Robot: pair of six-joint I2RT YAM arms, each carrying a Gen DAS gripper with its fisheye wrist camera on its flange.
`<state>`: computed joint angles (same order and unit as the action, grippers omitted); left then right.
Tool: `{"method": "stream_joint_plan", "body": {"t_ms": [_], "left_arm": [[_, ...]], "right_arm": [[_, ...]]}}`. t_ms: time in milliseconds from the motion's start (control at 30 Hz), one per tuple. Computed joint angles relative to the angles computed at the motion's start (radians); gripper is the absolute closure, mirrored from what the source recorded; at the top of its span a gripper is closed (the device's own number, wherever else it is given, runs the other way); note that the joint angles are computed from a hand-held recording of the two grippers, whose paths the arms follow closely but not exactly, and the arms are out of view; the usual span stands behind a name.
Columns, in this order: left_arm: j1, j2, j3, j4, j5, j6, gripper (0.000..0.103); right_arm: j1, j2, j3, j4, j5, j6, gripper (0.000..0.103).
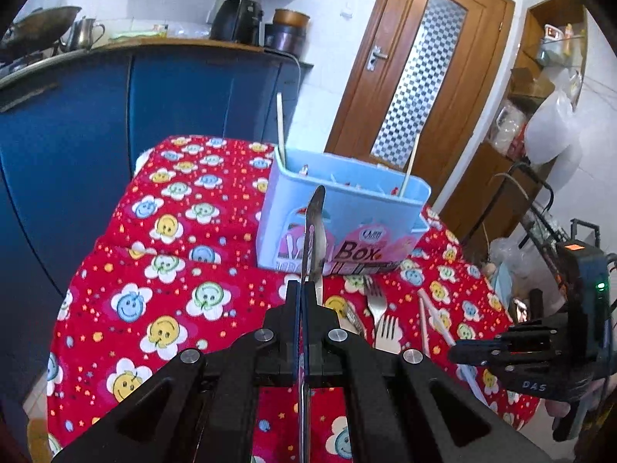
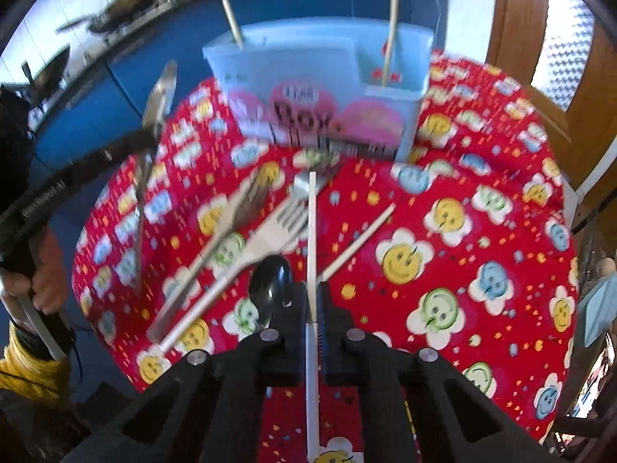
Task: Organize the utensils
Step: 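Lift the knife and white chopstick and carry both above the blue holder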
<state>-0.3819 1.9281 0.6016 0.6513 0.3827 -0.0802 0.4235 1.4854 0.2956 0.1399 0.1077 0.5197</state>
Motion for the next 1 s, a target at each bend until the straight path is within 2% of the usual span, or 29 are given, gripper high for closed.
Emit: {"method": "stream_joint_plan", "body": {"t_ms": [100,233,333,667,1000], "left_arm": [[-0.001,-0.019,-0.024,0.049,-0.004,-0.016,0.103],[-0.008,-0.052,-0.05,0.089,-0.026,-0.027,0.103],[-0.002,-0.072,-0.054,0.095,-0.017,-0.038,0.103],[0.001,-0.172,-0.046,0.082,-0.054,-0.054,0.103],[-0.001,-0.241,0.009,0.038,-0.092,-0.064,0.103]], "right_arm": [[0.036,-0.122,-0.069,0.045,0.068,0.045,0.096],[0.111,-0.199,-0.134,0.141,0.211,0.095,0.096],[0.094,-0.203,-0.18,0.259,0.214,0.115,0.096],[0.067,-0.158,-0.273,0.528,0.266,0.127,0.096],[0.03,-0.194,-0.284,0.571,0.291,0.083,0.096]]}}
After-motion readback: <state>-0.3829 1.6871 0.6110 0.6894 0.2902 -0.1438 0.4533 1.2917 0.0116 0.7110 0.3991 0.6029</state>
